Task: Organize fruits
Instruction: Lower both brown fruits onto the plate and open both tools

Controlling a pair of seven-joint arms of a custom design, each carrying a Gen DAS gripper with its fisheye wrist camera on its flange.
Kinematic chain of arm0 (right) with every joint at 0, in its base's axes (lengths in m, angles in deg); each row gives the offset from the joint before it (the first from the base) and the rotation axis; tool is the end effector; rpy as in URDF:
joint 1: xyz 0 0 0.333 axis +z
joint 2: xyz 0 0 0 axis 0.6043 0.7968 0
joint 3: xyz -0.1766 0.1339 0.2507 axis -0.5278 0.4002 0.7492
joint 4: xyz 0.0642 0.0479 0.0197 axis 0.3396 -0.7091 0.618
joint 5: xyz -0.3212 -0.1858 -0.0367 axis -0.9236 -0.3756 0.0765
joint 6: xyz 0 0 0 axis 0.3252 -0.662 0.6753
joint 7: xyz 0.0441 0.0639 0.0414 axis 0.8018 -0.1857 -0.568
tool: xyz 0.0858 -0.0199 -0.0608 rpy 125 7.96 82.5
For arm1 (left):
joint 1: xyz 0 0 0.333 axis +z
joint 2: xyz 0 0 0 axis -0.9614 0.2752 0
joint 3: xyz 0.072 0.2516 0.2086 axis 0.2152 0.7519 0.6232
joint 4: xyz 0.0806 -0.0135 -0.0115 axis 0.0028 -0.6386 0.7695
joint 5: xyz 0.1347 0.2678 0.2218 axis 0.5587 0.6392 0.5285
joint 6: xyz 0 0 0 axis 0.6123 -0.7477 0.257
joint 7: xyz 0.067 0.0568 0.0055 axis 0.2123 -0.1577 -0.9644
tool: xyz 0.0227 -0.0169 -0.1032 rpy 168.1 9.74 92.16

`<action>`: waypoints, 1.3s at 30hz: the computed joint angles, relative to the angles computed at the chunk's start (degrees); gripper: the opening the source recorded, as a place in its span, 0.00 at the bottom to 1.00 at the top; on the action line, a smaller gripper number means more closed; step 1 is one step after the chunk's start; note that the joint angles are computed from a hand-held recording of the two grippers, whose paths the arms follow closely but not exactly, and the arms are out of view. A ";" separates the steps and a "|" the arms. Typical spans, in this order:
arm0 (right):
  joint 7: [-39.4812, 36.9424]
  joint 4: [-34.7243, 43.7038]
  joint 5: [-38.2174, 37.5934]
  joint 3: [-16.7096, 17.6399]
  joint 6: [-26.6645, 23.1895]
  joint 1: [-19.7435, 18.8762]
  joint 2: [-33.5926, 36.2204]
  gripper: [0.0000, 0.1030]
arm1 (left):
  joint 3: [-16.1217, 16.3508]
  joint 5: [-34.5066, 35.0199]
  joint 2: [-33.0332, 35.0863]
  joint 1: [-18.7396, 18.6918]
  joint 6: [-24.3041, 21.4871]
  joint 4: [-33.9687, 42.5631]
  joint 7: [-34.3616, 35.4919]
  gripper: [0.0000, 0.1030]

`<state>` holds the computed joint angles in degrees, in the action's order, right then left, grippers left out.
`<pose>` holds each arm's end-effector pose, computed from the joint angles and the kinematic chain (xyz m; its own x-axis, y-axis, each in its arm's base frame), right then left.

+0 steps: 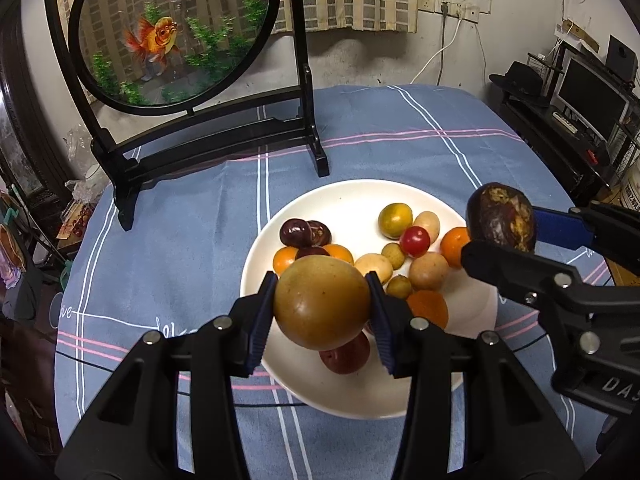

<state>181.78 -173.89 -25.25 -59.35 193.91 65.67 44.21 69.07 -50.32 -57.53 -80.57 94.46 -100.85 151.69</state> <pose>0.4720 0.3765 0.5903 0.1599 -0.9649 -0.2082 -0.7682 0.0108 -0.6401 0.5201 -0.1631 0.5579 -0.3793 -0.9230 -0.0641 -0.7092 0.3345 -0.6206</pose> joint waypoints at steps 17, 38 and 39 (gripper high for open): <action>-3.89 3.37 2.84 -1.04 0.00 -0.61 4.55 0.44 | 0.19 1.62 4.19 -0.63 0.21 2.41 -1.21 0.44; -2.50 1.55 4.34 -1.92 2.02 -1.40 3.84 0.69 | 0.53 7.78 3.76 -0.62 3.44 2.01 -6.06 0.67; -2.04 0.83 4.33 -1.84 2.23 -1.47 3.26 0.69 | 0.46 7.77 3.23 -0.56 3.75 1.71 -6.04 0.68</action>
